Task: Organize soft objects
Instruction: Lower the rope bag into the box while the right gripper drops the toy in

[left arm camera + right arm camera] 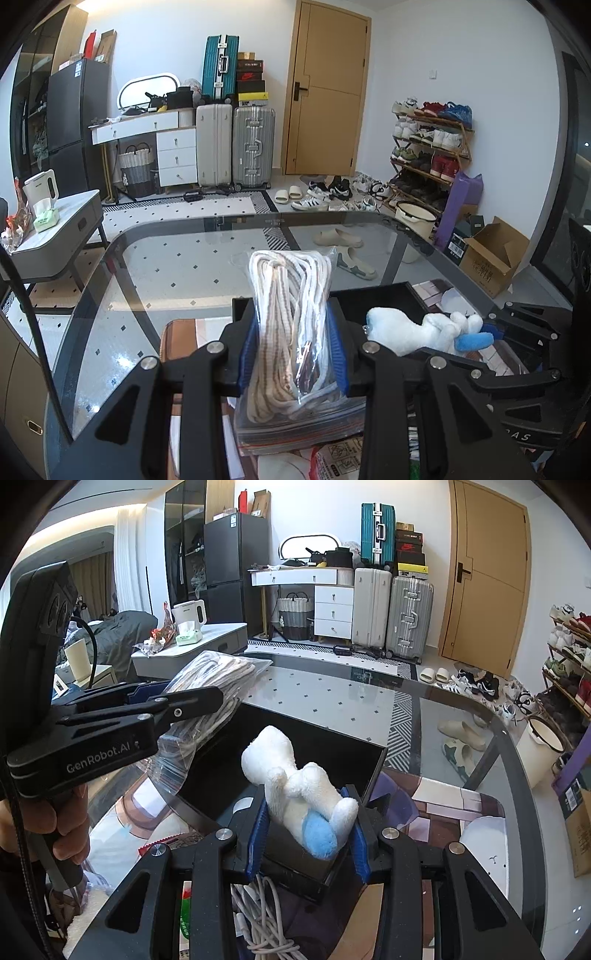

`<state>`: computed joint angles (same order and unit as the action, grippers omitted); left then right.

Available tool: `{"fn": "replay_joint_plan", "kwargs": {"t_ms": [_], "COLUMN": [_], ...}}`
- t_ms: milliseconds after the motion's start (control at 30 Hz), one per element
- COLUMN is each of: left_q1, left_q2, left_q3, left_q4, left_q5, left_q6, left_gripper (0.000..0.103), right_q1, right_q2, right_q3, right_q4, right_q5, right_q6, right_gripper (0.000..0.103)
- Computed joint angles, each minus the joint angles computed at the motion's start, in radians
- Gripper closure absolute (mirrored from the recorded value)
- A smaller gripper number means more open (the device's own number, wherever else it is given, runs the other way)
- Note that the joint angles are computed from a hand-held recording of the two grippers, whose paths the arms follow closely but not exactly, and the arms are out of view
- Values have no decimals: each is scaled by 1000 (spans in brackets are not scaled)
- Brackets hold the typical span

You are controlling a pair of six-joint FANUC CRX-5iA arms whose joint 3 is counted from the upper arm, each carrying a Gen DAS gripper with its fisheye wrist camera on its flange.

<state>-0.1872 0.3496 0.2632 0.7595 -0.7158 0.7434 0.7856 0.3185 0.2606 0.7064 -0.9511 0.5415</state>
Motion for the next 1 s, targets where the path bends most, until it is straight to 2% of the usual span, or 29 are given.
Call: {"fn": "replay_joint_plan", "kwargs": {"t_ms": [600,1000], "left_q1": [-4,-11], "left_q2": [58,59], "left_q3": [135,178], "left_q4": [-213,-295], "left_q5": [-150,-230], "left_q6": [94,136], "left_gripper": [69,69], "right_q1": [-23,-30], "right_q2": [58,71], "right_q3": [79,109], "right_q4": [-75,-117], "right_q5": [-13,-20], "right_q6": [80,134], "right_gripper": [64,64]}}
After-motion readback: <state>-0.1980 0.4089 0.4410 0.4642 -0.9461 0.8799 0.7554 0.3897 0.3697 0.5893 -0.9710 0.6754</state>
